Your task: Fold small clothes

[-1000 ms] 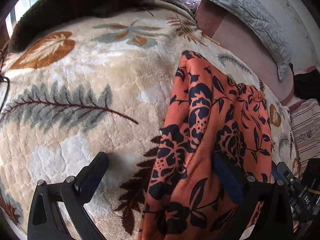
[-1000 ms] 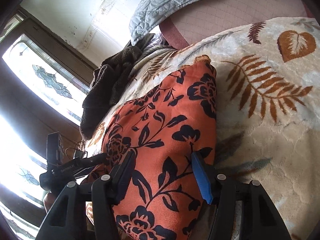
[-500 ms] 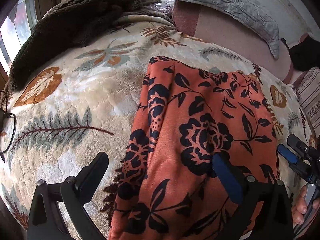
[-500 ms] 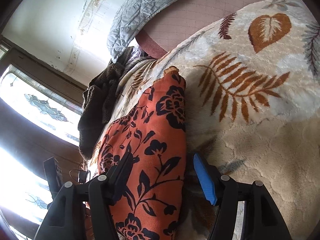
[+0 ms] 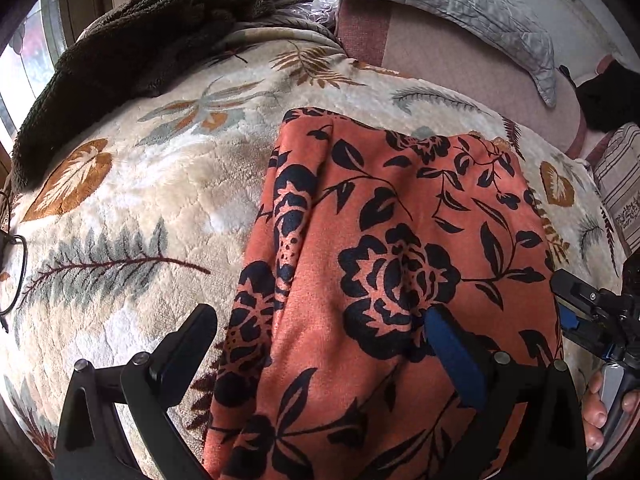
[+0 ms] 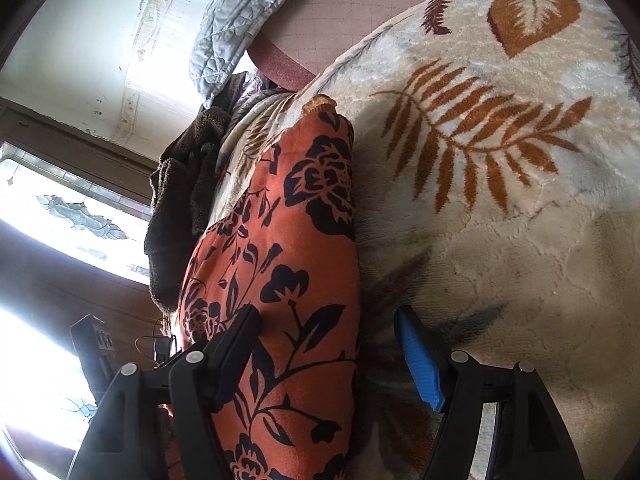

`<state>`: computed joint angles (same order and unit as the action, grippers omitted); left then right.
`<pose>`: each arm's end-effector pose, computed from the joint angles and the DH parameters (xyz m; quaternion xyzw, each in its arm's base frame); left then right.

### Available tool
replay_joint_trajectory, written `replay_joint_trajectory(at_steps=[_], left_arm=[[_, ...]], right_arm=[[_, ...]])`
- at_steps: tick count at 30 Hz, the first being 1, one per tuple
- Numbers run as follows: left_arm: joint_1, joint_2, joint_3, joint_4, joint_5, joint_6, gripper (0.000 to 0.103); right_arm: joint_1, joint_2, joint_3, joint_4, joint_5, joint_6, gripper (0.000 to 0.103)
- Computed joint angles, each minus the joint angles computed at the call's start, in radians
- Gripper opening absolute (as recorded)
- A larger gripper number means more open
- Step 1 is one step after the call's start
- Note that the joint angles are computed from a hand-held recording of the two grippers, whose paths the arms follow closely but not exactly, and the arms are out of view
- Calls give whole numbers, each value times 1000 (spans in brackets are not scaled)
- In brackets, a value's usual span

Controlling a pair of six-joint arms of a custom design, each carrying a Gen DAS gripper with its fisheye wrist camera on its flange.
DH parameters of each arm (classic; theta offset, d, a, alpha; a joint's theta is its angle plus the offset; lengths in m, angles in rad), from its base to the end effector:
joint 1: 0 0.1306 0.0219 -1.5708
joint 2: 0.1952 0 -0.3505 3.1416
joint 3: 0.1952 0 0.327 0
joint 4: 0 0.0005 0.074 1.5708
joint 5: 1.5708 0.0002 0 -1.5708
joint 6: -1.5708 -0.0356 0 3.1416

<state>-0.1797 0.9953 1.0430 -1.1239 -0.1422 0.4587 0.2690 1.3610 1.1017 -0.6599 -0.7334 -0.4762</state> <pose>0.2666 -0.0438 0.3754 -0.1517 0.9553 -0.0112 0.2534 0.3733 0.1271 0.3172 -0.0227 0.8915 0.4251 0.1546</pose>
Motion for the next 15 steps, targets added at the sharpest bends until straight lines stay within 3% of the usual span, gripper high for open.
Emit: replay_joint_trajectory(at_steps=[7,10,12,15], left_arm=[[48,-1,-13,13,86,-8,103],[105,-3,-29,23,204,-5,103],[173,2,-50,37,364,-5,103],[216,-16,-71,66,441,7,103]], right_arm=[[44,28,7,31,-11,-27,73],[56,31,2,58,-14,-37,73],[59,32,-7,83,-20,-50,73],[61,31,-16,110,-25,-57,74]])
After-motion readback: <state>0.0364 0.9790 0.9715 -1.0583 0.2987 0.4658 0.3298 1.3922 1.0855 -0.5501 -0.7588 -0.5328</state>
